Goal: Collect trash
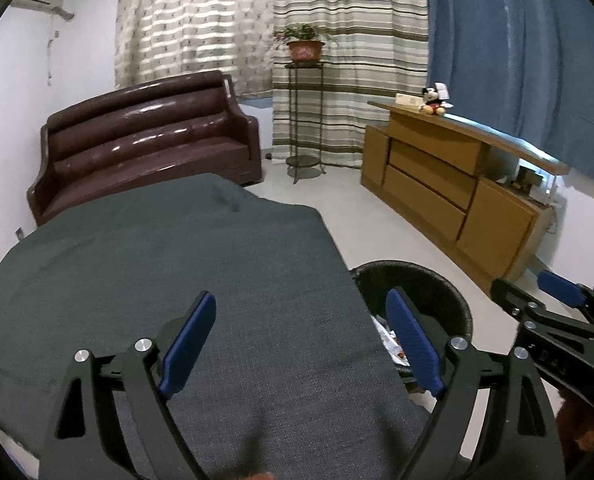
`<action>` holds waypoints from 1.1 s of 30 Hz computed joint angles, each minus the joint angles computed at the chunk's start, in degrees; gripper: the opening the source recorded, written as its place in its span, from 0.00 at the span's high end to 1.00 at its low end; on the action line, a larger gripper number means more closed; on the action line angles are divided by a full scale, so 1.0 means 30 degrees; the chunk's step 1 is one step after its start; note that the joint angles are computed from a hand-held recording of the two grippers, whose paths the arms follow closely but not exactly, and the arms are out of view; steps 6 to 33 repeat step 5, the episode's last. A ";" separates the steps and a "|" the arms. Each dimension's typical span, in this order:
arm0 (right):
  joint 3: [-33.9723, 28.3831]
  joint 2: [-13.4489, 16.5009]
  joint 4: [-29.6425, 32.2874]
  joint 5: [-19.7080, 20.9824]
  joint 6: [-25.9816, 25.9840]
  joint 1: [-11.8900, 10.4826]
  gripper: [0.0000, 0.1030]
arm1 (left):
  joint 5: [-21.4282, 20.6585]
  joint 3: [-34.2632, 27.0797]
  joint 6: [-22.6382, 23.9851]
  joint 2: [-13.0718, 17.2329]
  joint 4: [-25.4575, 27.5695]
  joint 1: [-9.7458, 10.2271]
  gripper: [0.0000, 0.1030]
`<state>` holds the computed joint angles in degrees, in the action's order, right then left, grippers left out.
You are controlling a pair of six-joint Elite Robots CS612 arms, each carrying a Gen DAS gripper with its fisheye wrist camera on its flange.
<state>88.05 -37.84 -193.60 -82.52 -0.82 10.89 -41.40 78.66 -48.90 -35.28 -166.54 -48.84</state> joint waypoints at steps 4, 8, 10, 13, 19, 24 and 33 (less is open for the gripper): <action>0.0015 -0.0007 0.0016 -0.0035 0.0028 0.0026 0.31 | -0.0276 0.0043 -0.0343 -0.0093 0.0384 0.0066 0.18; 0.0015 -0.0007 0.0016 -0.0035 0.0028 0.0026 0.31 | -0.0360 0.0057 -0.0368 -0.0115 0.0476 0.0078 0.18; 0.0015 -0.0007 0.0016 -0.0035 0.0028 0.0026 0.31 | -0.0360 0.0057 -0.0368 -0.0115 0.0476 0.0078 0.18; 0.0015 -0.0007 0.0016 -0.0035 0.0028 0.0026 0.31 | -0.0360 0.0057 -0.0368 -0.0115 0.0476 0.0078 0.18; 0.0015 -0.0007 0.0016 -0.0035 0.0028 0.0026 0.31 | -0.0360 0.0057 -0.0368 -0.0115 0.0476 0.0078 0.18; 0.0015 -0.0007 0.0016 -0.0035 0.0028 0.0026 0.31 | -0.0360 0.0057 -0.0368 -0.0115 0.0476 0.0078 0.18; 0.0015 -0.0007 0.0016 -0.0035 0.0028 0.0026 0.31 | -0.0360 0.0057 -0.0368 -0.0115 0.0476 0.0078 0.18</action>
